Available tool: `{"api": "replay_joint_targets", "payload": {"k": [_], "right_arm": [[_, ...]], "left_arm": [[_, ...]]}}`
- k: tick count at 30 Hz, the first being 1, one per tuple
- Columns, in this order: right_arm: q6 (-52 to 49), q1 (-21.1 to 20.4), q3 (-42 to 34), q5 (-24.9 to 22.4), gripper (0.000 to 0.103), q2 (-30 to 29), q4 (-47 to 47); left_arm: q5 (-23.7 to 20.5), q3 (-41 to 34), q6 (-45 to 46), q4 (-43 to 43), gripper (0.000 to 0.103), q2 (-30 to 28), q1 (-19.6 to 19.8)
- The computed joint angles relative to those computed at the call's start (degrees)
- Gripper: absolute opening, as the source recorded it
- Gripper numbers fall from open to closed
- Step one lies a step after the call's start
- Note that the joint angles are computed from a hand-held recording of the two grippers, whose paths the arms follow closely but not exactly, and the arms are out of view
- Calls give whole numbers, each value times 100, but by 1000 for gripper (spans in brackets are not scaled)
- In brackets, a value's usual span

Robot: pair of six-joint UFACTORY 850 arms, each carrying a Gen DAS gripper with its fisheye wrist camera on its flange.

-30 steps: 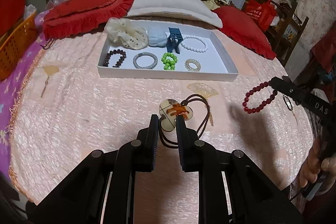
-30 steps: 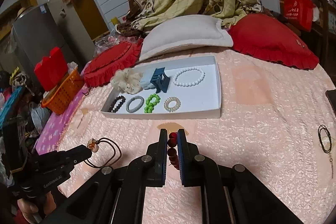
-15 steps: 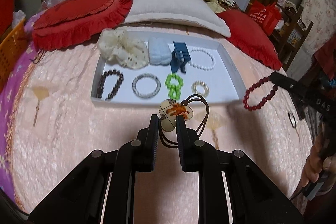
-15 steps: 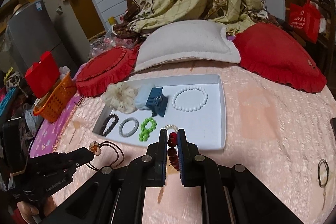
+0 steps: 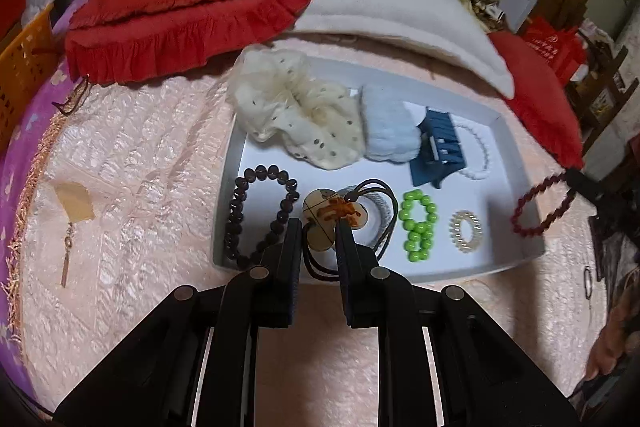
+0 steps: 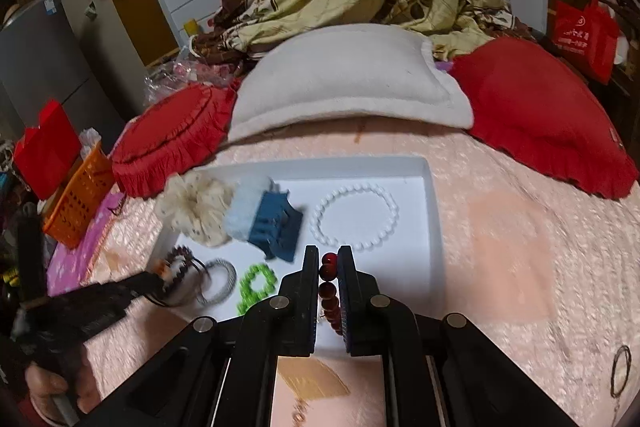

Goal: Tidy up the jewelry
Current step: 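Carry the pendant necklace and red bracelet over the white tray with both tools, then lower the necklace and red bracelet into the tray and open both tools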

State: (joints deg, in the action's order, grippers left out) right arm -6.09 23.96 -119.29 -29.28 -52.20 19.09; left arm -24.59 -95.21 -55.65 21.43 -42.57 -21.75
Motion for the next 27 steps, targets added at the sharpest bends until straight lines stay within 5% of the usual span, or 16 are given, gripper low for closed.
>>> {"api": "replay_joint_targets", "payload": {"k": [15, 27], "right_arm": [[676, -177, -1088, -758, 9, -902, -579], [768, -301, -1440, -1029, 9, -1195, -683]], "left_arm": [[-196, -1620, 2173, -2018, 15, -1015, -371], [-924, -3133, 2194, -1818, 16, -2010, -583]]}}
